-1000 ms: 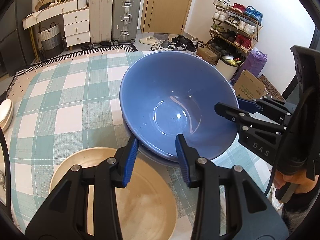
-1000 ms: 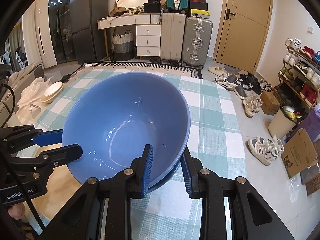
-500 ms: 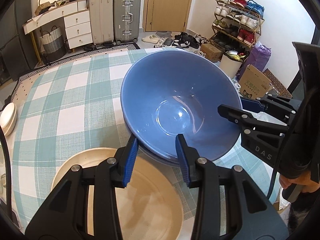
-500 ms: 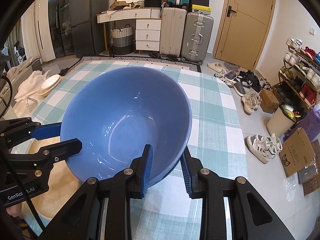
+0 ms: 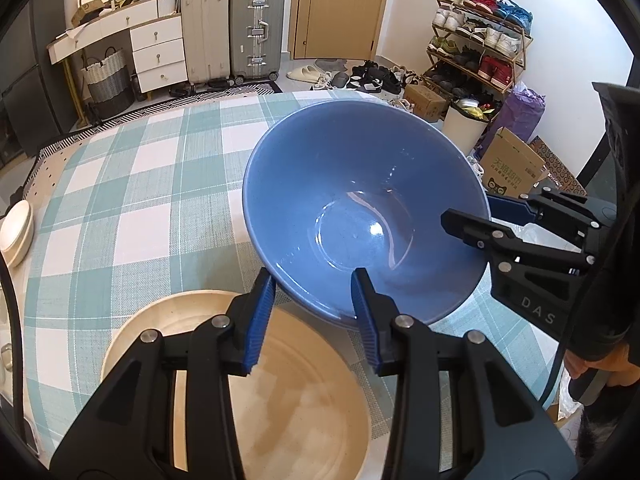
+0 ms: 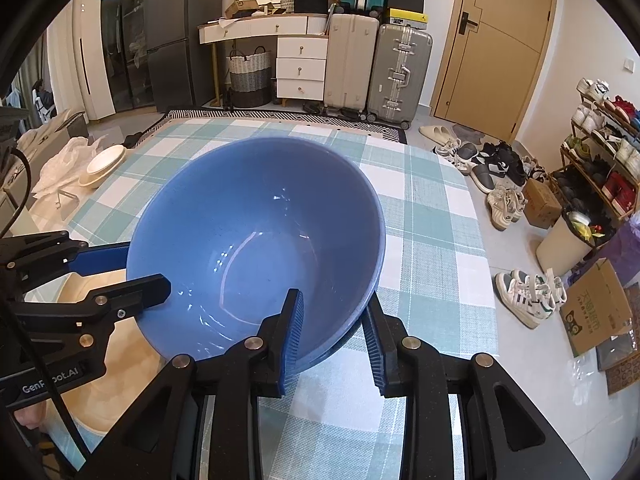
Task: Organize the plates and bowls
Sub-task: 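Open both tools to release the nested blue bowl, then move the left tool to the stacked bowls' rim while the right tool reaches the opposite rim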
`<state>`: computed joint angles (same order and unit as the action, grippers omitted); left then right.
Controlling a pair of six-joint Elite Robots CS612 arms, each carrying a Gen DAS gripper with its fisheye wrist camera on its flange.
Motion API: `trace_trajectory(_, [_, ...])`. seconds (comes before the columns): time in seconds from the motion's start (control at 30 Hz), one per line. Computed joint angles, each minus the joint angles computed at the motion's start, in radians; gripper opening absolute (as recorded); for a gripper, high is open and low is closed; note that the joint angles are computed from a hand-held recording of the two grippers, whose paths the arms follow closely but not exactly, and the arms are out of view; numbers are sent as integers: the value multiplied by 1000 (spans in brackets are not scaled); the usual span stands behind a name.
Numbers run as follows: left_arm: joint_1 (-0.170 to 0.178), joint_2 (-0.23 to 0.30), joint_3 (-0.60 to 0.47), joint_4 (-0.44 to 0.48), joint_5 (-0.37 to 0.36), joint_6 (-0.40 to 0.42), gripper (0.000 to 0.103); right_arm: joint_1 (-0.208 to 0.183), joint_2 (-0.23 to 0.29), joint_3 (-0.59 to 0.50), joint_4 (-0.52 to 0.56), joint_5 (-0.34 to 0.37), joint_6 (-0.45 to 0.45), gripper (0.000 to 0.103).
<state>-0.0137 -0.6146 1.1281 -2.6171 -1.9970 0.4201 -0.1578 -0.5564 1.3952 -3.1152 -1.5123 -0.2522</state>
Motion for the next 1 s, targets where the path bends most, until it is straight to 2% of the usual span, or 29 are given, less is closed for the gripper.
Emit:
trace_trajectory(0.17, [3, 7, -11, 6, -6, -3, 36, 1, -3, 5, 2, -4, -2, 30])
trace_trajectory(0.33, [3, 11, -15, 2, -1, 2, 38, -3, -6, 15, -18, 7, 2, 42])
trace_trajectory(0.43, [5, 13, -18, 0, -1, 1, 45, -4, -10, 22, -32, 13, 0, 50])
trace_trajectory(0.53, [8, 18, -26, 0, -8, -9, 59, -2, -13, 26, -33, 16, 2, 60])
trace_trajectory(0.6, [11, 20, -31, -3, -13, -21, 75, -4, -15, 30, -41, 24, 6, 78])
trace_trajectory(0.73, [17, 26, -47, 14, -26, -27, 76, -9, -21, 43, -68, 47, 24, 85])
trace_trajectory(0.83, [22, 32, -58, 6, -43, -37, 81, -11, -24, 43, -70, 48, 38, 91])
trace_trajectory(0.93, [26, 37, -70, 14, -49, -45, 93, -15, -24, 41, -76, 63, 49, 97])
trace_trajectory(0.97, [26, 37, -69, 11, -48, -50, 101, -16, -24, 40, -80, 68, 52, 98])
trace_trajectory(1.0, [27, 38, -70, 3, -54, -56, 101, -17, -24, 41, -84, 72, 54, 98])
